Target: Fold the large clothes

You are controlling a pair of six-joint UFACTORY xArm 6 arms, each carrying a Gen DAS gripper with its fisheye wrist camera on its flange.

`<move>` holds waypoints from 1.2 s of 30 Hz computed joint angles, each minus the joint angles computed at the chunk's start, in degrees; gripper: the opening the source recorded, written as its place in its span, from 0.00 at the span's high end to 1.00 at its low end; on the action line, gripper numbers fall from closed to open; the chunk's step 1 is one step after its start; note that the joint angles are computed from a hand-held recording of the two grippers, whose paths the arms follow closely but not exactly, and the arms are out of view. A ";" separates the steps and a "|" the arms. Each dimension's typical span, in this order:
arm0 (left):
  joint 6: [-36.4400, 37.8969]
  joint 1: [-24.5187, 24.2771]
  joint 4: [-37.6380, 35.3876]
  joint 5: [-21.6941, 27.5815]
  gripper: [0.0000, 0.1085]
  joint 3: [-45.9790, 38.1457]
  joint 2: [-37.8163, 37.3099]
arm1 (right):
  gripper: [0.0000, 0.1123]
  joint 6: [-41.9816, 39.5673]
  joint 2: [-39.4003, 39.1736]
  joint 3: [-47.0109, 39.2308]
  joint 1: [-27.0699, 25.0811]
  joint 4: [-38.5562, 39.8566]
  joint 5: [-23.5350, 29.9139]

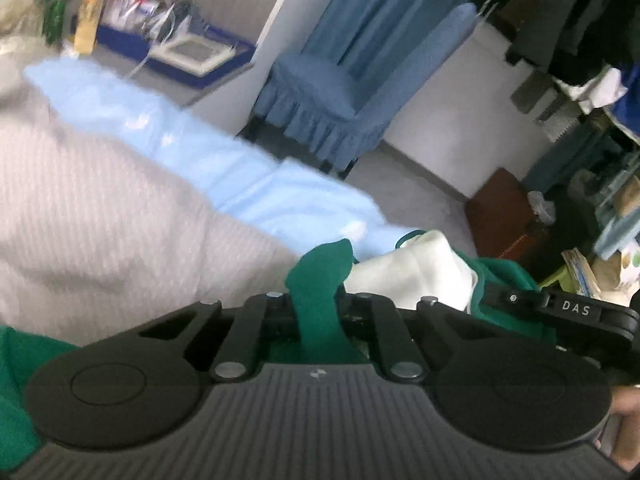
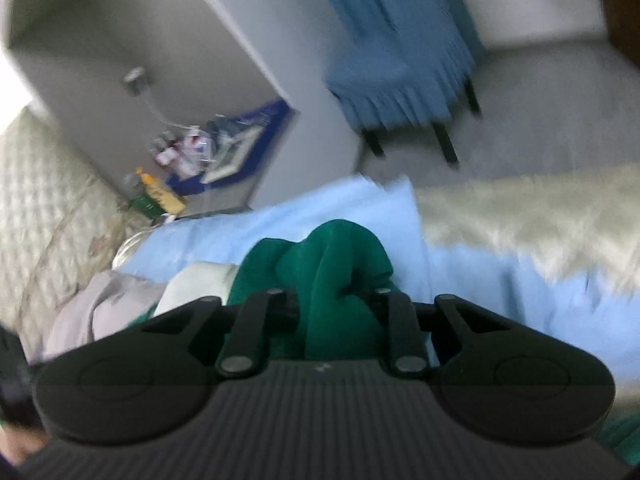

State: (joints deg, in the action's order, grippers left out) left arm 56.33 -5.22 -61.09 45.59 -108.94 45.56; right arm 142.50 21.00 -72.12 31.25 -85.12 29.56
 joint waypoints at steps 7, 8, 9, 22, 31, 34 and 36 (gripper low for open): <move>21.00 6.07 -17.10 7.07 0.89 19.19 -17.28 | 0.83 0.72 -9.47 5.43 8.57 -10.16 10.00; 24.48 7.99 -19.91 9.95 0.89 23.32 -20.17 | 0.83 1.18 -10.57 6.52 10.72 -11.42 12.61; 26.62 9.63 -21.53 11.93 0.89 27.23 -22.93 | 0.83 2.08 -11.45 7.64 12.88 -12.72 15.04; 44.43 35.67 -15.36 27.55 0.89 65.27 -43.73 | 0.82 -16.14 -4.10 4.76 38.82 0.01 30.08; 47.09 48.07 -3.93 29.91 0.61 76.99 -60.55 | 0.46 -14.35 -1.96 -2.13 43.26 16.36 33.35; 48.08 54.76 1.91 37.05 0.55 77.66 -67.66 | 0.36 -7.21 -2.26 -3.62 46.57 15.74 38.42; 49.86 58.38 4.16 39.45 0.55 78.82 -72.46 | 0.36 -7.85 -1.61 -5.59 46.65 15.47 37.45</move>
